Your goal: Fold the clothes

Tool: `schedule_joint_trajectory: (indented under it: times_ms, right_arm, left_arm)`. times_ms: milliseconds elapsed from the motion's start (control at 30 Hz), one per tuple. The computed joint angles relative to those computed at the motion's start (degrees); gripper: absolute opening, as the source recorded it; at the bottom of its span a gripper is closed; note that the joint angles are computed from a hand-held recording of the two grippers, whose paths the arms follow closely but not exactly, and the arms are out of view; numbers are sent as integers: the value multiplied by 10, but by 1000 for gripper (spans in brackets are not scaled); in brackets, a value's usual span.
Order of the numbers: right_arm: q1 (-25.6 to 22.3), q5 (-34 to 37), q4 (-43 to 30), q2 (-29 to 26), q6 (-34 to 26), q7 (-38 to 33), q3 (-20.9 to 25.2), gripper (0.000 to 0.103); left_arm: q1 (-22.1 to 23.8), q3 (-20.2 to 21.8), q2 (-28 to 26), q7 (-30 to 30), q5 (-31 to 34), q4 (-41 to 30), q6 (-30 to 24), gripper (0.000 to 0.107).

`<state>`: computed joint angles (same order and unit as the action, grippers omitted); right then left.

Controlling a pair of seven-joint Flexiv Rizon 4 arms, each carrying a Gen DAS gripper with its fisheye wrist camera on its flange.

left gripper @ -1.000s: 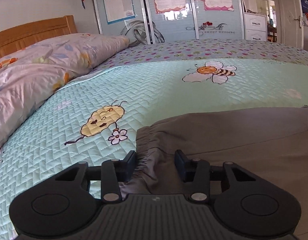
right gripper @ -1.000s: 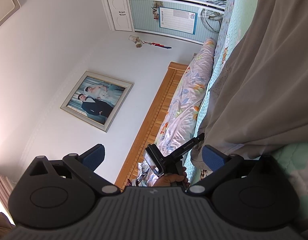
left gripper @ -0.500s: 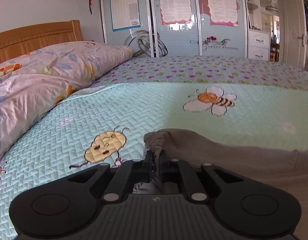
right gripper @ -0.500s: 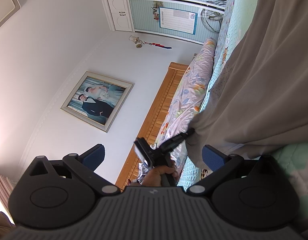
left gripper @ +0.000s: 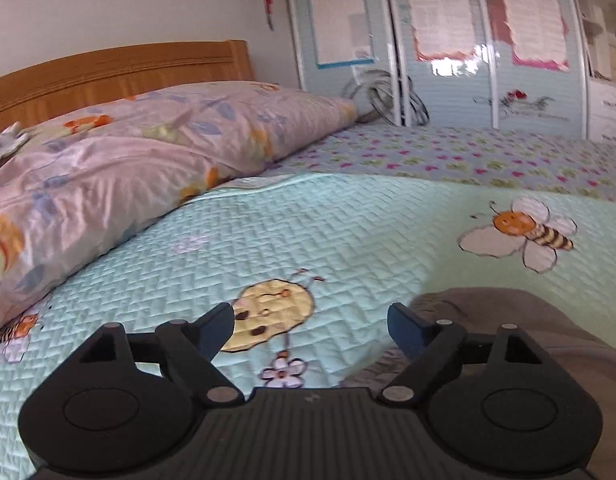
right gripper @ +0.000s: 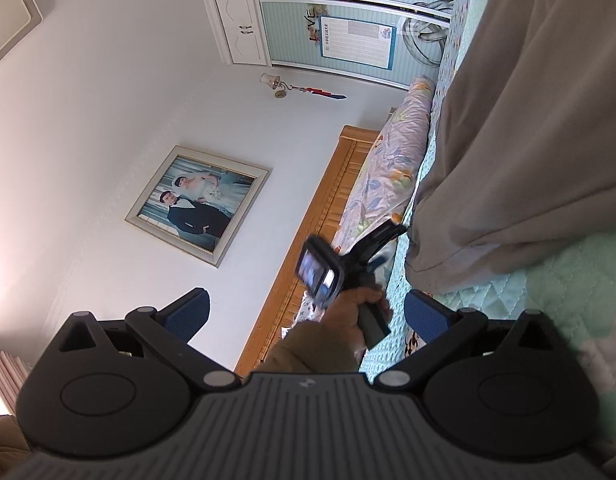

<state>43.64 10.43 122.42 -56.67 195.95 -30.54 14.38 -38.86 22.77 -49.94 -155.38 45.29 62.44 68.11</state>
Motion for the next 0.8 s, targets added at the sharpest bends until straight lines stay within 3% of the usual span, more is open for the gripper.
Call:
schedule_joint_trajectory:
  times_ms: [67, 100, 200, 267, 333, 433, 500, 667, 800]
  right_arm:
    - [0, 0, 0, 0, -1, 1, 0, 103]
    - [0, 1, 1, 1, -2, 1, 0, 103]
    - [0, 2, 2, 5, -6, 0, 0, 103]
    - [0, 3, 2, 6, -7, 0, 0, 103]
    - [0, 3, 2, 7, -8, 0, 0, 103]
    - [-1, 2, 3, 7, -8, 1, 0, 103]
    - [-1, 1, 4, 7, -8, 1, -1, 103]
    - [-2, 0, 4, 8, -9, 1, -1, 103]
    - [-2, 0, 4, 8, -9, 0, -1, 103]
  left_arm:
    - [-3, 7, 35, -66, 12, 53, 12, 95]
    - [16, -9, 56, -84, -5, 92, 46, 97]
    - [130, -130, 87, -57, -126, 218, 201, 96]
    - [167, -169, 79, -66, -159, 260, 292, 96]
    - [172, -179, 69, -61, -160, 260, 323, 97]
    - [212, -246, 51, -12, -169, 245, 327, 97]
    - [208, -249, 33, -6, -194, 228, 331, 102]
    - [230, -281, -25, 11, -236, 193, 408, 102]
    - [272, -354, -65, 57, -210, 163, 442, 101]
